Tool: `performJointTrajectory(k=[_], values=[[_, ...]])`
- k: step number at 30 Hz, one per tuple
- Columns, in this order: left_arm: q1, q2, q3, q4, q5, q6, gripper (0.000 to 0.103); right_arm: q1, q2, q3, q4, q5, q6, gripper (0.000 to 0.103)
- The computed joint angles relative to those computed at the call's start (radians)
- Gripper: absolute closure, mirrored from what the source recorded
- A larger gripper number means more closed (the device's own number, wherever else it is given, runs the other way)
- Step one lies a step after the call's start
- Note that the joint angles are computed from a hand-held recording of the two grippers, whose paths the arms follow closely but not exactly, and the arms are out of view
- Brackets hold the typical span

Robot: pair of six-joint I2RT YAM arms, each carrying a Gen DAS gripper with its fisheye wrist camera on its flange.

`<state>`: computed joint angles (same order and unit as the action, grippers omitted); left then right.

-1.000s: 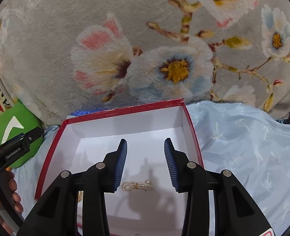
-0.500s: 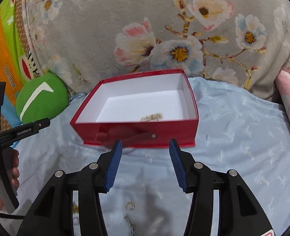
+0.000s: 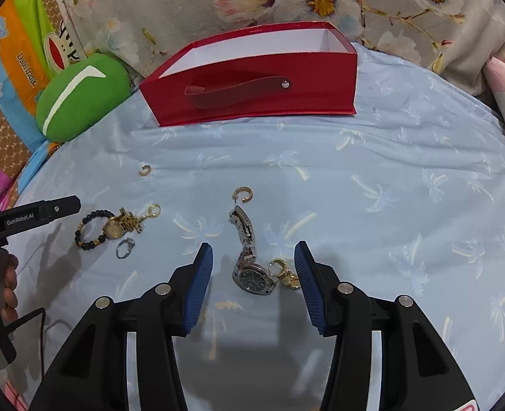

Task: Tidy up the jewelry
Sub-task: 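Grasp the silver watch with the right gripper while the left gripper approaches the bead bracelet, then grasp the black bead bracelet with the left gripper while the right gripper lifts the watch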

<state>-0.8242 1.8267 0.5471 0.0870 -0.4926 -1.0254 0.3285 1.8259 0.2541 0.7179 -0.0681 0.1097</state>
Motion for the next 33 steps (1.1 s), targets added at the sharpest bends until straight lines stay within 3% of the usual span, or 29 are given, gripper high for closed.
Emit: performJointTrajectory(k=[11, 14, 16, 20, 21, 27, 29, 33], values=[[0.004, 0.116, 0.023, 0.05, -0.001, -0.038, 0.026, 0.018, 0.071, 0.101, -0.06, 0.022, -0.022, 0.054], [-0.001, 0.128, 0.032, 0.051, -0.018, -0.027, 0.027, 0.012, 0.098, 0.138, -0.095, 0.007, -0.012, 0.059], [-0.007, 0.132, 0.033, 0.054, -0.033, -0.022, 0.035, 0.006, 0.119, 0.153, -0.109, -0.014, -0.004, 0.069], [-0.015, 0.126, 0.014, 0.096, -0.037, 0.001, 0.048, 0.034, 0.124, 0.14, -0.089, 0.017, -0.008, 0.077], [-0.016, 0.122, 0.006, 0.114, -0.032, 0.012, 0.054, 0.037, 0.122, 0.139, -0.09, 0.019, -0.007, 0.082], [-0.023, 0.115, -0.017, 0.195, 0.014, 0.06, 0.096, 0.037, 0.112, 0.114, -0.071, 0.0, 0.009, 0.085], [-0.02, 0.11, -0.032, 0.232, 0.043, 0.07, 0.097, 0.047, 0.099, 0.103, -0.075, 0.003, 0.015, 0.096], [-0.028, 0.092, -0.06, 0.276, 0.08, 0.061, 0.098, 0.055, 0.068, 0.071, -0.07, -0.009, 0.031, 0.097]])
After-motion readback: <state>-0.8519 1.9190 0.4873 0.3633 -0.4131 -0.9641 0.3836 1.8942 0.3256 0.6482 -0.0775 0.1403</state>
